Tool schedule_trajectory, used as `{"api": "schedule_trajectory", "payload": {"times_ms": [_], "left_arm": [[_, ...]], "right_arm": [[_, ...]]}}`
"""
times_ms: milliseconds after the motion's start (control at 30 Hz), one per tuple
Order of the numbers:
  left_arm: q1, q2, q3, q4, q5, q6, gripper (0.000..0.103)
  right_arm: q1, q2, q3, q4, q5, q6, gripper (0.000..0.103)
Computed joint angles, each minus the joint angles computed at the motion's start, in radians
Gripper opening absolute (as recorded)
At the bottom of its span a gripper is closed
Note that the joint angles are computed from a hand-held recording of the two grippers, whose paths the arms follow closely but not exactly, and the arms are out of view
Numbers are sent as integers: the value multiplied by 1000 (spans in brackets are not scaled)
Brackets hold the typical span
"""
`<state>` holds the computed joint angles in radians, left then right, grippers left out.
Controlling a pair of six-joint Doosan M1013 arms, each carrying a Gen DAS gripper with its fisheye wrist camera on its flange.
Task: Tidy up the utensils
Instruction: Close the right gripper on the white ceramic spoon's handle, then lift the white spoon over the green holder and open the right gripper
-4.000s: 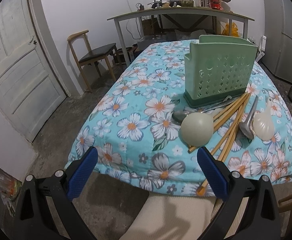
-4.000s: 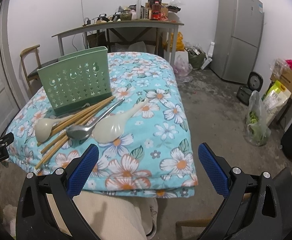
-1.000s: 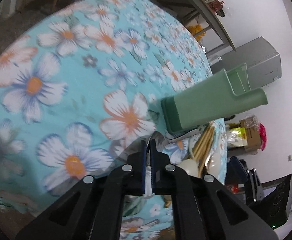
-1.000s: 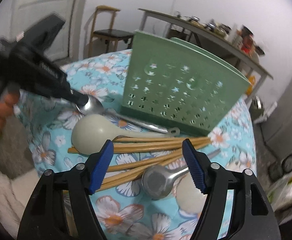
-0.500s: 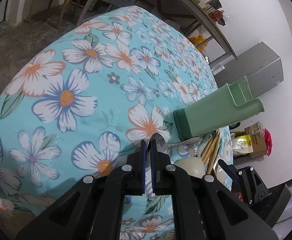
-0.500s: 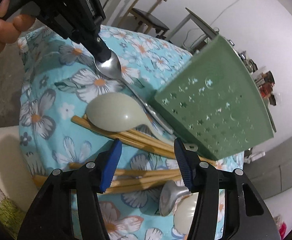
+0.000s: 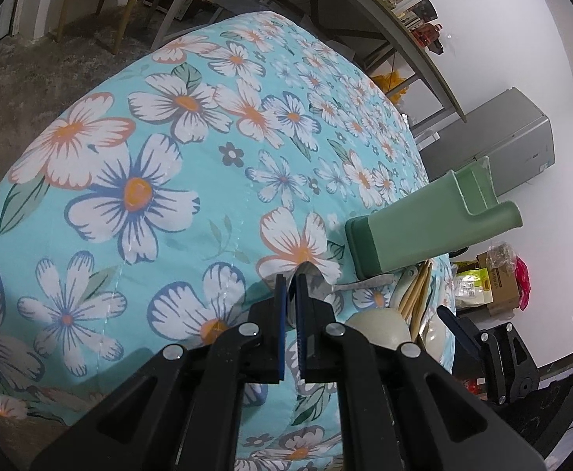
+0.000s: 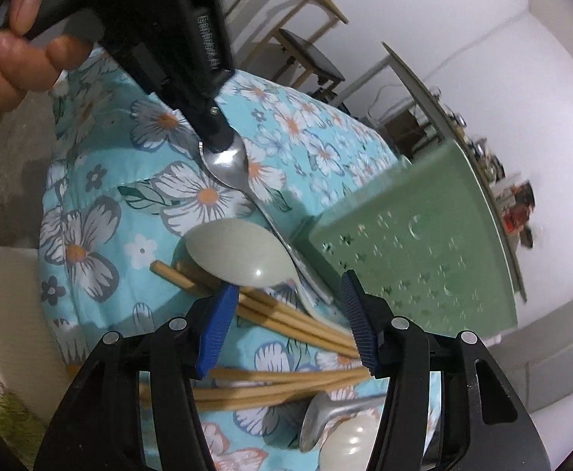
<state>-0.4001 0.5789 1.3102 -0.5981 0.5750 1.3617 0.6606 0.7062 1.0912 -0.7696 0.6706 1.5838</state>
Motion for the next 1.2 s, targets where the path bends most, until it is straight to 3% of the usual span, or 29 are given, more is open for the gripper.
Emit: {"api": "schedule_trajectory", "payload": {"times_ms": [100,333,433,533,700,900,1100,1200], "left_arm": [[1,3,-5,3,5,-1,4],[-4,4,-9,35,-3,-27,4],[-8,2,-9,63,-14,-43,4],[-22,-10,-3,149,-41,-94,4],[-50,-45,13,360,-107,-189,2],[-104,-94,32,751,-162,-399,2],[-130,-144,60,922,-218,-479,2],[-137,-166,62,951,-244,-476,2]], "right_arm": [[3,7,-1,-20,-21,-53,47],[4,17,8,-31,-89,-251,27],[4,19,13,-69,-109,-273,22],[-1,15,8,-60,-120,-255,9],[-15,-12,5,-26,-140,-115,8],[-39,-61,24,-33,-159,167,6],[-89,-111,48,52,-203,404,5],[-109,-126,61,58,-230,501,5]]}}
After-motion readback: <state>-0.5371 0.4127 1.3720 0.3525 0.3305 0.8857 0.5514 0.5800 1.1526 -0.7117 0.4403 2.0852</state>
